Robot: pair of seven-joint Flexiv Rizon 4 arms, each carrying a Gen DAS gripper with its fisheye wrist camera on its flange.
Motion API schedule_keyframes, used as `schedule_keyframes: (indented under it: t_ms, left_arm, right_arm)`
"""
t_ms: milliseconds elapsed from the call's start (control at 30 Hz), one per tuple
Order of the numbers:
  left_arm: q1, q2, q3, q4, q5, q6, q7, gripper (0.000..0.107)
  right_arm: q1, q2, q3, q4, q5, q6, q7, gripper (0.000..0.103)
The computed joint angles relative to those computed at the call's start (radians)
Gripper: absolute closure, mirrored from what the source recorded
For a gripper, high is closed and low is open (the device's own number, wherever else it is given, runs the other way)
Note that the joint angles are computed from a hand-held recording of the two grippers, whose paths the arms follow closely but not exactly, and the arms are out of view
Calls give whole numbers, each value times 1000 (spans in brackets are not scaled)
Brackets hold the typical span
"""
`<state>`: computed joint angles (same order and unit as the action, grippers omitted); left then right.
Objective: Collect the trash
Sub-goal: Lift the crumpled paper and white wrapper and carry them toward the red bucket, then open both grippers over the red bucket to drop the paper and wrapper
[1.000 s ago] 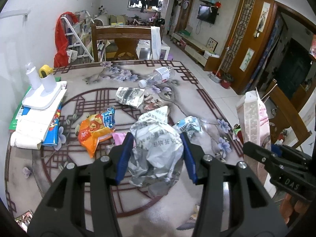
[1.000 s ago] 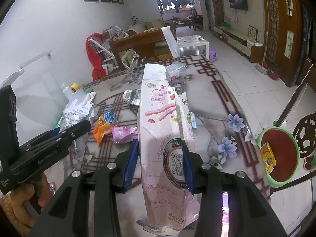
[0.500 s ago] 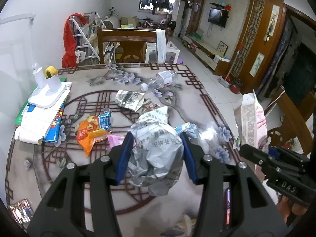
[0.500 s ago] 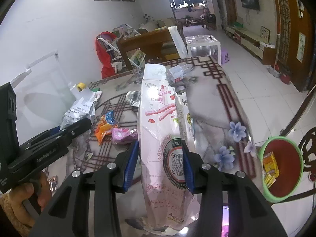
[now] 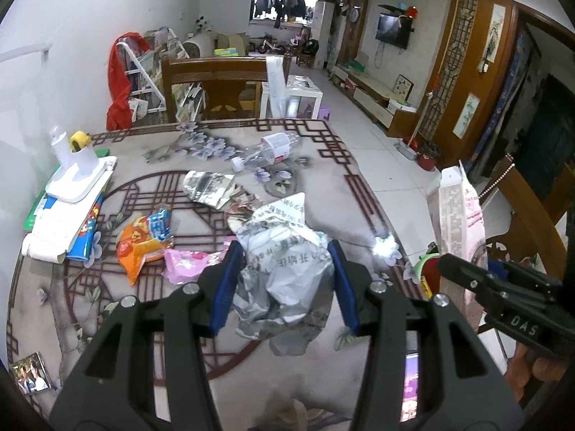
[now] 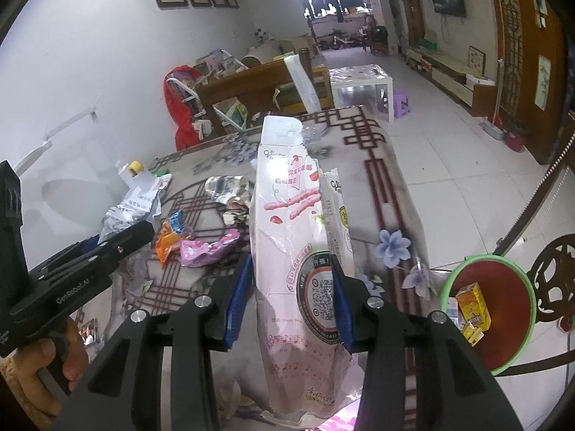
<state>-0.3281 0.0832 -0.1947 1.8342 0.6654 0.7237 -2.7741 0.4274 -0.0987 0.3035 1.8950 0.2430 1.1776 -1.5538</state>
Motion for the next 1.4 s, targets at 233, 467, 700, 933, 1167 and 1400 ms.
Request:
schedule_keyframes:
  t_ms: [233,467,700,933,1167,1400]
  left_arm:
    - [-28,-79,-5,-76,16,13,18,60]
    - [-83,-173,27,-160,-5,50,54,60]
    - [-135,-274,69,-240,-72,106,133,60]
    - [-176,-363,104,-303,-153,152,228,60]
    - [-207,-482,124,-424,-248,190,364,60]
    - [-245,-631,139,-588,-354,179,527,60]
  right_arm:
    - [-29,22,-19,16,29,-2,-26,62]
    - [-58,44,-44,38,34,5,-15,62]
    - [-89,56,-70,67,13,12,26,62]
    - [-131,53,-101,96,-37,25,93,62]
    - [-184,20,-127,94,-47,19,133,62]
    - [-232,-22,-141,72,-53,-4,160,62]
